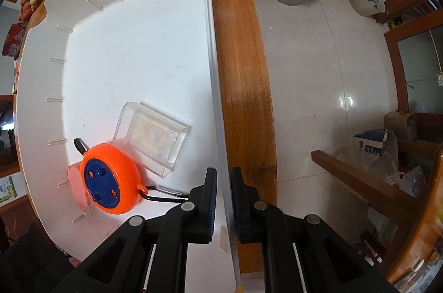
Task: Organize rigid objects
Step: 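Move the left tool to the green jar with gold lid and grasp it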
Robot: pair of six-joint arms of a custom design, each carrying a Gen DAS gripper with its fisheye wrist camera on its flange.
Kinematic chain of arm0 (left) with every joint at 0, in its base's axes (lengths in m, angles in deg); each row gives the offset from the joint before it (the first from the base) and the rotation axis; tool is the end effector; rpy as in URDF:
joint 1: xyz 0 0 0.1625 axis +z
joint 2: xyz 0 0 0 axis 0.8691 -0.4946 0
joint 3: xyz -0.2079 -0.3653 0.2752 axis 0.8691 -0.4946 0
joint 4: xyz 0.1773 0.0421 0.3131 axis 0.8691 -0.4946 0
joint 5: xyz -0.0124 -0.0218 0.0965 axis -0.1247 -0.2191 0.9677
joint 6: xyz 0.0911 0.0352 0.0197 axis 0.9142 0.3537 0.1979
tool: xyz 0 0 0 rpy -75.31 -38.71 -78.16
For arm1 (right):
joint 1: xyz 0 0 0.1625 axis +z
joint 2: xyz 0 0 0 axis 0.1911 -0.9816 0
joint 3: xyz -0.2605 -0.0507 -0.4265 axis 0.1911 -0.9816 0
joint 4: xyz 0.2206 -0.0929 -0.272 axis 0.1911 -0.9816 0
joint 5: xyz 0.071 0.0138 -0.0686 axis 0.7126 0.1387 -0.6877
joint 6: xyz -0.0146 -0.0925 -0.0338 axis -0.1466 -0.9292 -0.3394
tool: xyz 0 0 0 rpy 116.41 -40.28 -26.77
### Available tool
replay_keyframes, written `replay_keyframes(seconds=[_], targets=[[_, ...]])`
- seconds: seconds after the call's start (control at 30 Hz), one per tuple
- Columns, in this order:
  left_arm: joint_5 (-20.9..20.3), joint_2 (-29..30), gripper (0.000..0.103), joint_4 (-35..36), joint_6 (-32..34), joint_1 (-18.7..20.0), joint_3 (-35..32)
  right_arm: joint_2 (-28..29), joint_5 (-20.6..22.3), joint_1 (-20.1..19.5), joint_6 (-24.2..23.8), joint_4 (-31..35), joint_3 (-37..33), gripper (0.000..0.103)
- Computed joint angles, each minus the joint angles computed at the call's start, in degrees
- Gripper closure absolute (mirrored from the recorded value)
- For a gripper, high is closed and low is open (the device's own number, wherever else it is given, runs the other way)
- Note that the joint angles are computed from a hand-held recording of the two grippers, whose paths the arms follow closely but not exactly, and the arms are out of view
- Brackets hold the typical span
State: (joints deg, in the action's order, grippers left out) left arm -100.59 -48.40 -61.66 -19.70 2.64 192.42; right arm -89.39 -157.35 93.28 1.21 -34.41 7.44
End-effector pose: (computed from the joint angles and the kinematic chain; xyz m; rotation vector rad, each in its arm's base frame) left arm -0.0262 -0.4891 0.3926 -0.8354 2.3662 -0.5941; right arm 0.2501 -0.6977 0.0819 0.4173 -2.3662 -0.3038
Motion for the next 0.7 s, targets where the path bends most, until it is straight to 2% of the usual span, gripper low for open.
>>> replay_keyframes(seconds=[0.4,0.5,0.6,0.7], targets=[[-4.4,2.1,0.032,-0.8,2.1,5.6,-1.9,1.1,-1.1,0.0,3.7,4.8,-2.5,0.092],[-5.4,2.6,0.035,-0.2,2.4,6.5,-2.5,1.2,-1.2,0.0,4.4,5.3,-2.7,0.092],[-6.5,3.0,0.044,0.4,2.3,7.3,-2.9,1.4,-1.1,0.0,5.0,5.8,-3.2,0.092],[-7.3,3.6,0.046,0.8,2.7,8.1,-3.8,1.4,-1.1,-0.2,5.0,5.8,-3.0,0.092]])
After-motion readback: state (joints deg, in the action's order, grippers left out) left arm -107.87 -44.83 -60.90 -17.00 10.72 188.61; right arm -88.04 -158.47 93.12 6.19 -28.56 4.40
